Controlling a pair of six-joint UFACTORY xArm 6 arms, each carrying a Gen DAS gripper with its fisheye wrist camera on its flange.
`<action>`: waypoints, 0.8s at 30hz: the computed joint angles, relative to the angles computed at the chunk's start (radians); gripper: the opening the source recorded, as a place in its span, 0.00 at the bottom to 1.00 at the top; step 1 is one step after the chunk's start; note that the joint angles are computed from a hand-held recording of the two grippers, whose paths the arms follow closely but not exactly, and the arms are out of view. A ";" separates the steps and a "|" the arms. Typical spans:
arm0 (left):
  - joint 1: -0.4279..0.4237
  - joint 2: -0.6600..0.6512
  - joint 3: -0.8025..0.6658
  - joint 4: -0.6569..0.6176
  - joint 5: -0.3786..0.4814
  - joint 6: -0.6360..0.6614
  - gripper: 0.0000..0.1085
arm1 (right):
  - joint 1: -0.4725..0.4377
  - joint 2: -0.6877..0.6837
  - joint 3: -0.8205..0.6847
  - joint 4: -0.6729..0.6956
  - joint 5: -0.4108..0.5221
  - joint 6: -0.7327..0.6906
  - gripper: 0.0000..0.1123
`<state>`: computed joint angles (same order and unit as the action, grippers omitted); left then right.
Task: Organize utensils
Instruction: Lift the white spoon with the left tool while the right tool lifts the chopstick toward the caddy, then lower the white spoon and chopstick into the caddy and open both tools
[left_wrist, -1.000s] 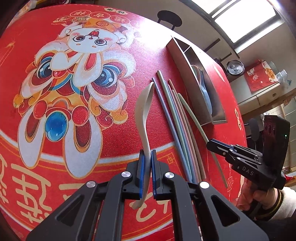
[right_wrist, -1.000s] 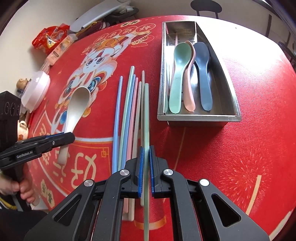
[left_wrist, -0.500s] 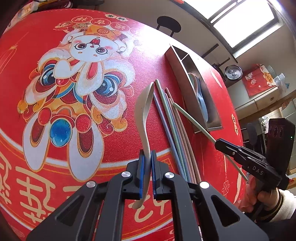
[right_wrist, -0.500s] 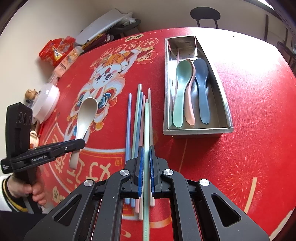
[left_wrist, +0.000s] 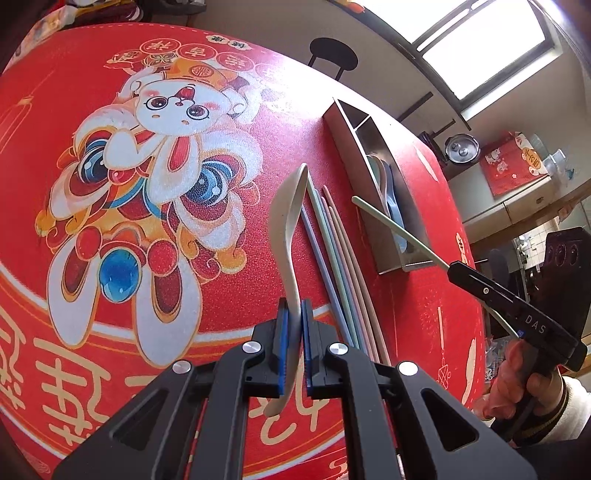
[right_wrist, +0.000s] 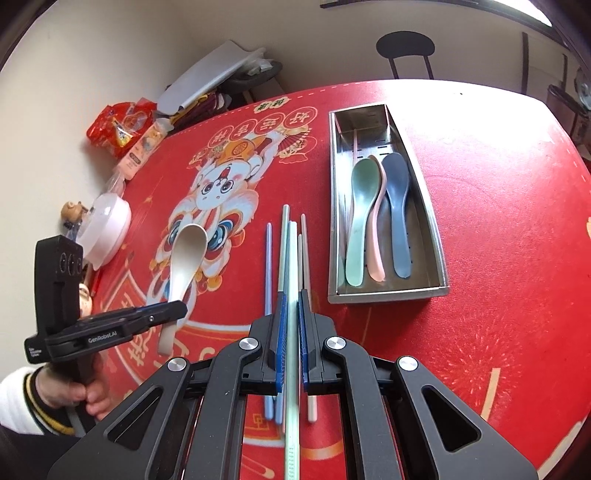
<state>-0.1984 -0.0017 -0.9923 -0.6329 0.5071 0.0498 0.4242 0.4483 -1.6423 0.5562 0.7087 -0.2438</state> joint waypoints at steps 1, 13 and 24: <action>0.001 0.003 -0.005 -0.005 0.002 0.004 0.06 | -0.002 0.001 -0.005 0.003 -0.003 0.001 0.05; -0.018 0.099 -0.161 -0.012 0.046 0.028 0.06 | -0.041 0.044 -0.101 -0.014 -0.029 0.041 0.05; -0.040 0.278 -0.403 -0.077 0.129 0.045 0.06 | -0.083 0.128 -0.211 -0.073 -0.029 0.116 0.05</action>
<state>-0.2387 0.2763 -1.3952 -0.7096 0.6365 0.0946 0.3409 0.5758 -1.8537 0.4832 0.6799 -0.1282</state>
